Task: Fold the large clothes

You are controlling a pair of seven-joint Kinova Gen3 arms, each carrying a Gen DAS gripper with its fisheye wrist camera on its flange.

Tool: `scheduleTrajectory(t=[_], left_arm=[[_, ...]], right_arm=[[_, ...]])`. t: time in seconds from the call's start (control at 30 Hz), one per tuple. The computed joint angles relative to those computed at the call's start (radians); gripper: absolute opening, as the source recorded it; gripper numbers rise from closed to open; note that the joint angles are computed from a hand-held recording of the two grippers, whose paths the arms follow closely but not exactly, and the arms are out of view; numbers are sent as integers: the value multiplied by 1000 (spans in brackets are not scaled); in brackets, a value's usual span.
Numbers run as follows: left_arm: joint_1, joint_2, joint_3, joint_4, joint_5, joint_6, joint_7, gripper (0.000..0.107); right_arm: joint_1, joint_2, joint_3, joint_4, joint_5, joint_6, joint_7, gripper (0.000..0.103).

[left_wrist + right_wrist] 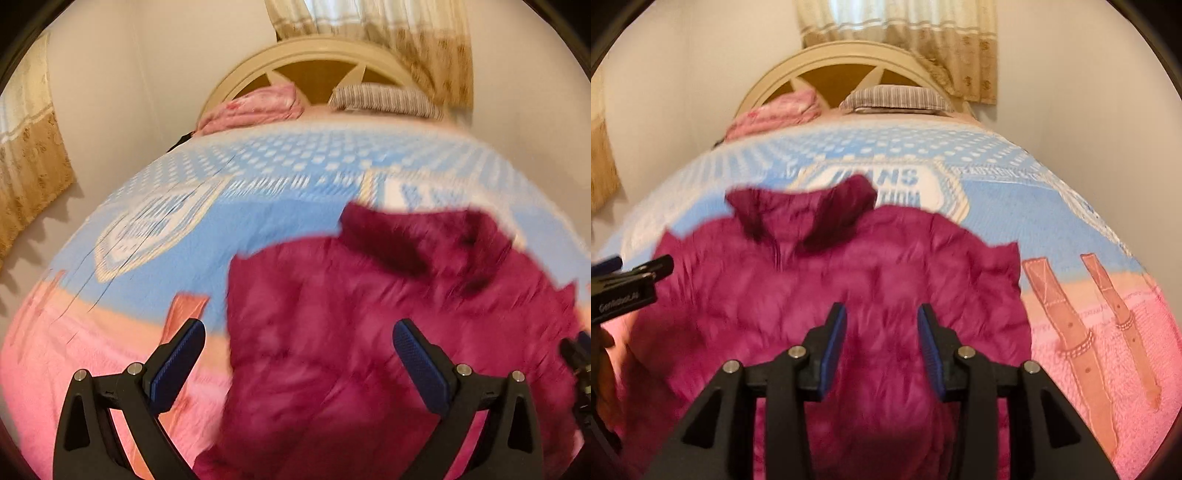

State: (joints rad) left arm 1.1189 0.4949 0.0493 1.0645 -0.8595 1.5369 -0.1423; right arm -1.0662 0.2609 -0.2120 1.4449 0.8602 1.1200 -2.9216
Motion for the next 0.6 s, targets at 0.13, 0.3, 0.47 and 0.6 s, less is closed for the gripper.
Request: scheduleTrajectory(t=[0.13, 0.3, 0.47, 0.6], left_arm=[[-108, 49, 8, -77, 102, -29, -111, 102], [-199, 95, -12, -42, 235, -80, -144, 102], [-149, 70, -50, 71, 181, -153, -42, 102], [-150, 76, -43, 70, 166, -143, -32, 102]], right_arm=[[47, 57, 18, -95, -77, 1, 104, 44], [65, 122, 61, -145, -150, -5, 180, 39], [55, 124, 97, -69, -145, -69, 144, 38], [30, 146, 104, -89, -122, -33, 146, 39]])
